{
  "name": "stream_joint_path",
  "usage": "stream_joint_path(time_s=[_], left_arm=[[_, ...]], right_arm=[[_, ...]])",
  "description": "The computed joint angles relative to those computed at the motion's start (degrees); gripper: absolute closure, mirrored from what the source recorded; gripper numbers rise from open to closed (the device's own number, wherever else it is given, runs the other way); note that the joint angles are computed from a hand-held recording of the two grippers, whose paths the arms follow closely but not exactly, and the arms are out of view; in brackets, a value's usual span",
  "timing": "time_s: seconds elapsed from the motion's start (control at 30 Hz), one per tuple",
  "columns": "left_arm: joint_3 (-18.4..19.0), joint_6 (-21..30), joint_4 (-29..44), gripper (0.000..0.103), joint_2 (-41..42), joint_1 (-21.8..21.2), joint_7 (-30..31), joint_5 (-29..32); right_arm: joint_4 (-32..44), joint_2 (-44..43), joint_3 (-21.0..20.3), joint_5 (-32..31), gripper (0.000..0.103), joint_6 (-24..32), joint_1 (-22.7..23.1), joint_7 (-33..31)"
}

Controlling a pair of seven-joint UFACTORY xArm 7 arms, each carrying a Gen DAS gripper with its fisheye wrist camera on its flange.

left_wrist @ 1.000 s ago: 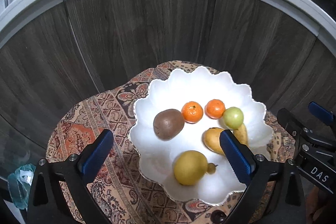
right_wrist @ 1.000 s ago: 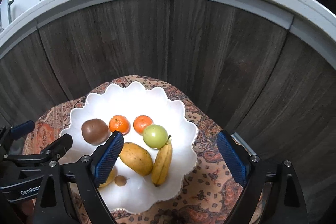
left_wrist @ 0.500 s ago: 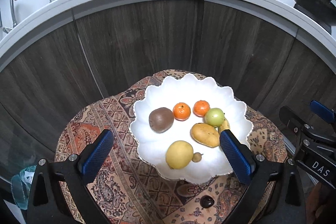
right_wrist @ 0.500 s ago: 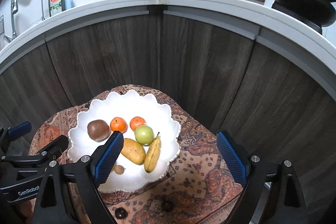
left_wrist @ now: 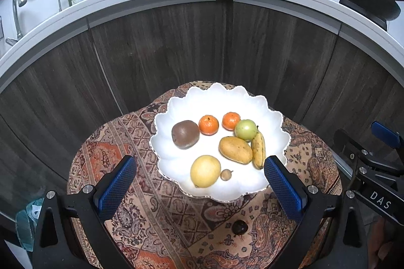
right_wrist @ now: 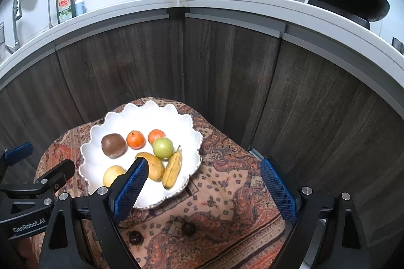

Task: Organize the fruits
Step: 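Raise both open tools away from the bowl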

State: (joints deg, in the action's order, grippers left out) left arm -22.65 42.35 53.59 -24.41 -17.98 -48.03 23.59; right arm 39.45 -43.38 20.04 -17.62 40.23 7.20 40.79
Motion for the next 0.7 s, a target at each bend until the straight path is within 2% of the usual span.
stream_joint_path(time_s=[0.7], left_arm=[[0.6, -2.1, -6.5, 0.000, -0.3, -1.8, 0.2, -3.1]], right_arm=[[-7.1, -1.6, 0.0, 1.5, 0.012, -0.9, 2.8, 1.2]])
